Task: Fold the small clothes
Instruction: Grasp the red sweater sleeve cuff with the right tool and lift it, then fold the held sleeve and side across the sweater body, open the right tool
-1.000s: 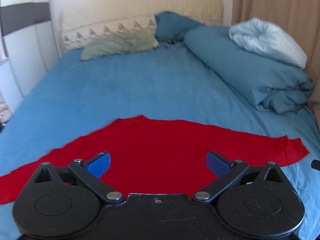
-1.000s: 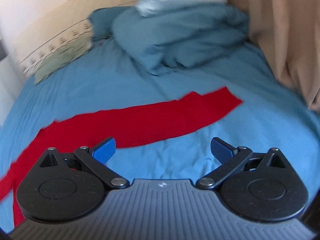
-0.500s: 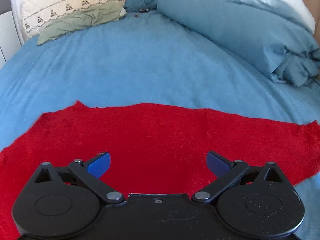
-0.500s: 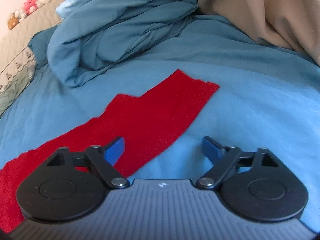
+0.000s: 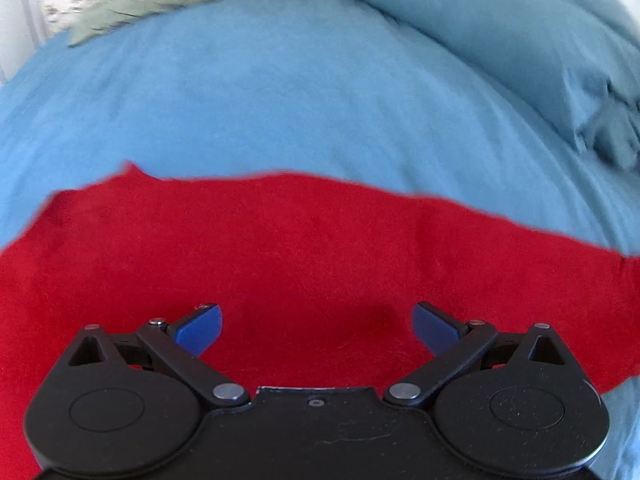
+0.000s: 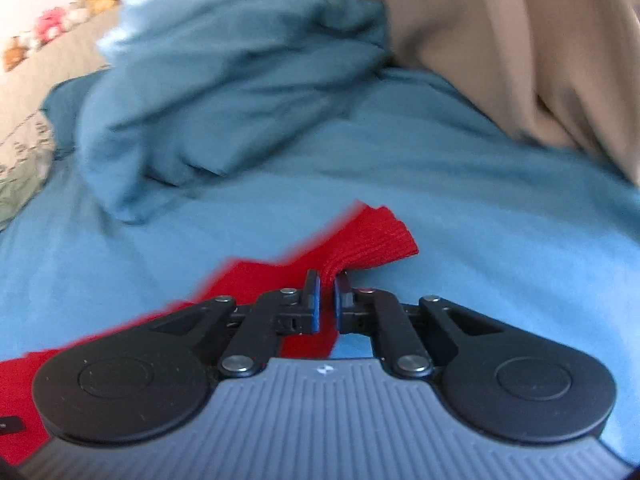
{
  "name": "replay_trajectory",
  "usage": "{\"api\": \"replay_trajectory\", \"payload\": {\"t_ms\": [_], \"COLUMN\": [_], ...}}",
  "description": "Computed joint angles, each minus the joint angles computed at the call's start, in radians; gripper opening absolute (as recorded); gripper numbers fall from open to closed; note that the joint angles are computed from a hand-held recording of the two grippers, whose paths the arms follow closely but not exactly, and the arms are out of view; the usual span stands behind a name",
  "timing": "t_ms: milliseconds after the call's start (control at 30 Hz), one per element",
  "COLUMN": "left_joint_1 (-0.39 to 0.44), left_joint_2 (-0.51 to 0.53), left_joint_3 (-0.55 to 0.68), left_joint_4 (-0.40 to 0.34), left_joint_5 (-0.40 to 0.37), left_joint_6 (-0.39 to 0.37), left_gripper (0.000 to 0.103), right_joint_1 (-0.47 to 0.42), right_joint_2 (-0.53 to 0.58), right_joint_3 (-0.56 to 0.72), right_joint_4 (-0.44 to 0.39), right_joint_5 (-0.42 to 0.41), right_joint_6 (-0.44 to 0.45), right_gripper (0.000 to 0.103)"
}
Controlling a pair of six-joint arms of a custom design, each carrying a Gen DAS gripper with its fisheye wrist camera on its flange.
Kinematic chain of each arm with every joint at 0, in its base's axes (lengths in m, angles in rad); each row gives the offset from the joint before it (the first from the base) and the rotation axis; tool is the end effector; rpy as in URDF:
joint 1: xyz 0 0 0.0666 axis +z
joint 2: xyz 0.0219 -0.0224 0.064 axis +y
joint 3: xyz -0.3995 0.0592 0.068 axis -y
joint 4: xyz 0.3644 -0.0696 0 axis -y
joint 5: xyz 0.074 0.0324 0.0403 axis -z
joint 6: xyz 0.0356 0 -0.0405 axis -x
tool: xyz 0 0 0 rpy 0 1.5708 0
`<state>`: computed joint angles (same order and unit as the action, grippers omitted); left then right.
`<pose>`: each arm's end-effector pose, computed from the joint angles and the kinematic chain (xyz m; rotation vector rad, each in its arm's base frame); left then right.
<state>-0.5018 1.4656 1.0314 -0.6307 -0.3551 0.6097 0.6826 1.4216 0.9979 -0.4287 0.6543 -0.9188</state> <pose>0.3828 -0.1963 0.2877 -0.2536 2.5203 0.0406 0.3469 0.2536 0.3088 0.5362 2.1460 0.0730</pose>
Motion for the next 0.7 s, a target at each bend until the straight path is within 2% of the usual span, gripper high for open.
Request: {"api": "replay_trajectory", "payload": {"t_ms": [100,167,333,500,600,700], "left_joint_1": [0.033,0.073,0.219,0.449,0.602,0.751], "left_joint_2": [-0.115,-0.197,-0.385,-0.536,-0.585,-0.623], "left_joint_3": [-0.032,-0.043,-0.096,-0.205,-0.268,-0.331], "left_joint_4": [-0.023,-0.080,-0.198,-0.227,-0.238,-0.235], "left_joint_5": [0.000,0.002,-0.027,0.002,0.052,0.142], "left_joint_6": [-0.010,-0.009,-0.050,-0.163,-0.239,-0.305], "left_gripper": [0.103,0.103,0.103,0.103,0.103,0.103], "right_joint_1": [0.048,0.089,0.207,0.338,0.404,0.458], "right_joint_2": [-0.003,0.027,0.194,0.437,0.582,0.700], "right_joint_3": [0.111,0.212,0.502,0.759,0.872,0.948], "right_joint_4": [-0.014,-0.010,0.027,0.071,0.045,-0.024], "right_joint_5": [-0.032,-0.071,-0.232,-0.436,-0.504,-0.512], "right_joint_6": [0.082,0.139,0.256,0.344,0.362,0.405], "right_gripper": [0.022,0.022,0.022,0.022,0.022,0.022]}}
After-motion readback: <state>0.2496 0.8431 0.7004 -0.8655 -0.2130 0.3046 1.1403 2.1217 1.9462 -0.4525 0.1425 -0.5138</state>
